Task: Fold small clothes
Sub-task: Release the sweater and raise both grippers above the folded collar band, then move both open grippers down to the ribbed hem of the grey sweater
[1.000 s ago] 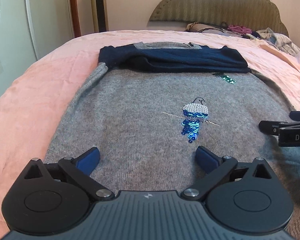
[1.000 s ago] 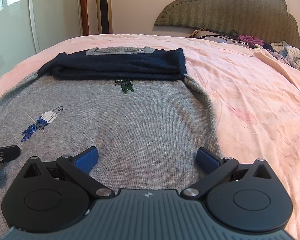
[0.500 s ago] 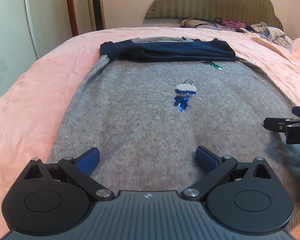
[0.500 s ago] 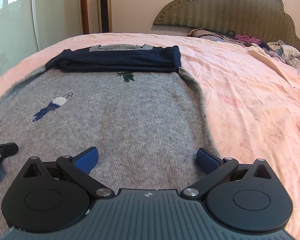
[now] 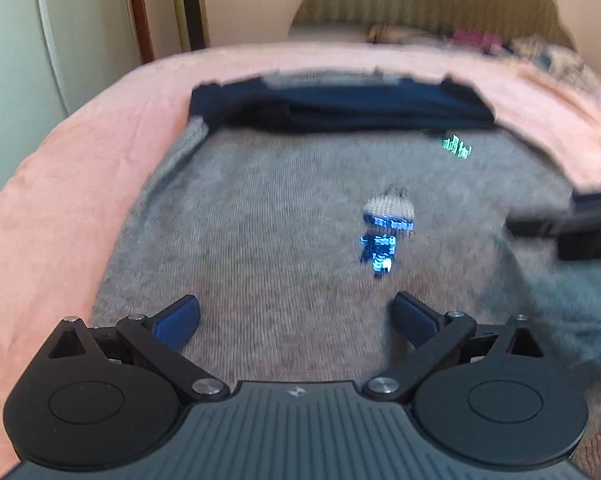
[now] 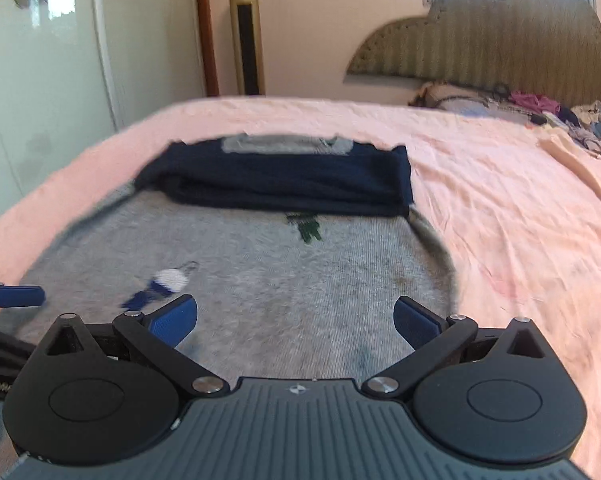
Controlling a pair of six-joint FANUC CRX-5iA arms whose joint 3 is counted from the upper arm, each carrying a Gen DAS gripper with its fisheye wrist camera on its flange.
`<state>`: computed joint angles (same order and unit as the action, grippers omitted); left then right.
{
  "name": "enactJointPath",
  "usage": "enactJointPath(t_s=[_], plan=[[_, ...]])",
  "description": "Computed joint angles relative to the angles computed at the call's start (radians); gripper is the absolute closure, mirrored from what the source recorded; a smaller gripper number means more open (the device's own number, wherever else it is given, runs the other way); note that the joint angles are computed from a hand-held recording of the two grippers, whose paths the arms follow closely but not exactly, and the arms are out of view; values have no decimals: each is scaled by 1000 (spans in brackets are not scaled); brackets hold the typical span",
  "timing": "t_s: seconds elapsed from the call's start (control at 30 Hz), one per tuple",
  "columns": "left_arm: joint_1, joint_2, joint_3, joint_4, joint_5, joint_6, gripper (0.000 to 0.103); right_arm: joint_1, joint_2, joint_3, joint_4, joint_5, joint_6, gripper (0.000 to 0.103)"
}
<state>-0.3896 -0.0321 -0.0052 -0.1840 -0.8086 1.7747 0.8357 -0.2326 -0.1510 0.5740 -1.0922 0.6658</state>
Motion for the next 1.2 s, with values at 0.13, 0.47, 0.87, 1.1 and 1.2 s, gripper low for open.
enactJointPath(t_s=[0.13,0.47,0.87,1.1,1.2], plan=[[74,-59,-92,80,66,-94,0,-32,-73,-147,10,130,-5,0],[117,8,19,212,67,-224,0,-122,-22,41,-135,55,113,0],[190,120,47,188,130,-250,0,-232,47,-46,-95,243,157,0],[244,-177,-290,457,246,-429,0,-229,-78,-12,-280,160,186,0],[329,-331,-483,760,204,-620,0,-292,-232,-21,-521,116,249,0]])
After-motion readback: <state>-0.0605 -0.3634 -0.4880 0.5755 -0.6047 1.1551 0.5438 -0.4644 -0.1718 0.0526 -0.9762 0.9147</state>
